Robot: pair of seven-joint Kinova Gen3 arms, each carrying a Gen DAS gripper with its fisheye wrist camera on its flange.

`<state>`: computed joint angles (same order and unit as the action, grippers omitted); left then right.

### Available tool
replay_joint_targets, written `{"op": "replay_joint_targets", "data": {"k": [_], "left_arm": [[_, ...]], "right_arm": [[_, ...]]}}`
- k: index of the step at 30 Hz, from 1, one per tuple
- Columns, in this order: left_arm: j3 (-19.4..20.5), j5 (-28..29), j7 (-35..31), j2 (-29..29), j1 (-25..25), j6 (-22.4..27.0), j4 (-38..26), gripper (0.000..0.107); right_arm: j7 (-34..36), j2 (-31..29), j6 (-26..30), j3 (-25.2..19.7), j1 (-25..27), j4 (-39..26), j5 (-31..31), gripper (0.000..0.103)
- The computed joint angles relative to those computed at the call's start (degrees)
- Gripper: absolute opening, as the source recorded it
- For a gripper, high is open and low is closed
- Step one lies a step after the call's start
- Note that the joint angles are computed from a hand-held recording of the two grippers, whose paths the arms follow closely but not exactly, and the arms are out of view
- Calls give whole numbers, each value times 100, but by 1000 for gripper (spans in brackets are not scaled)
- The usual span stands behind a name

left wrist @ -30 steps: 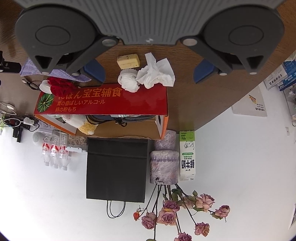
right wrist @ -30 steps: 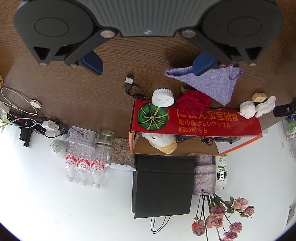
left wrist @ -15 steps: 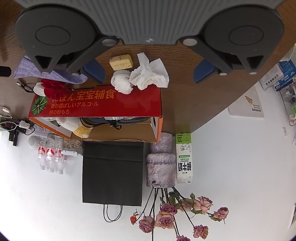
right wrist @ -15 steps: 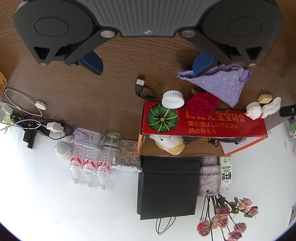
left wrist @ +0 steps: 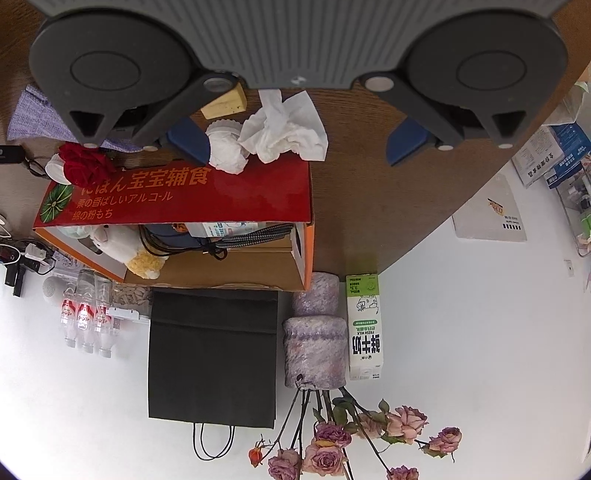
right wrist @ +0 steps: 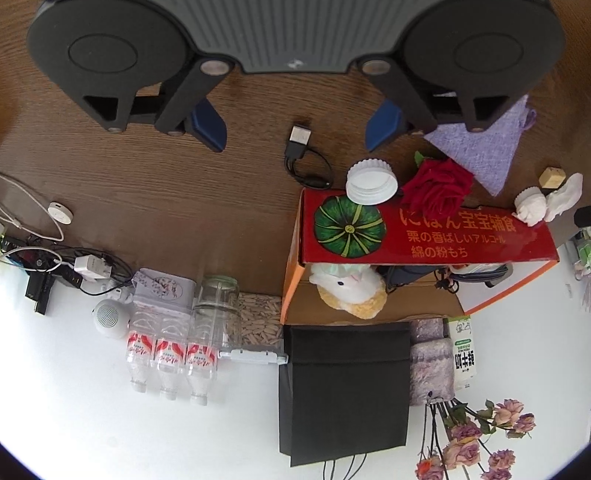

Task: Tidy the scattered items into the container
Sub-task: 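Grasp the crumpled white tissue with the left gripper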

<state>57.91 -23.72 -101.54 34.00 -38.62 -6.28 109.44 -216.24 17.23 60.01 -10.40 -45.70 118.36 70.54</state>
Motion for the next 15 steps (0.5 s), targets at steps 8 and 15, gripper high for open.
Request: {"op": "replay_joint_targets", "data": {"k": [8, 15], "left_arm": [[-760, 628, -267, -39, 794, 773, -643, 103], [-1103, 1224, -636, 288, 1267, 1618, -1412, 103]], "right_arm": [[430, 89, -721, 229, 481, -143, 110, 74], [168, 67, -865, 265, 499, -6, 442, 67]]}}
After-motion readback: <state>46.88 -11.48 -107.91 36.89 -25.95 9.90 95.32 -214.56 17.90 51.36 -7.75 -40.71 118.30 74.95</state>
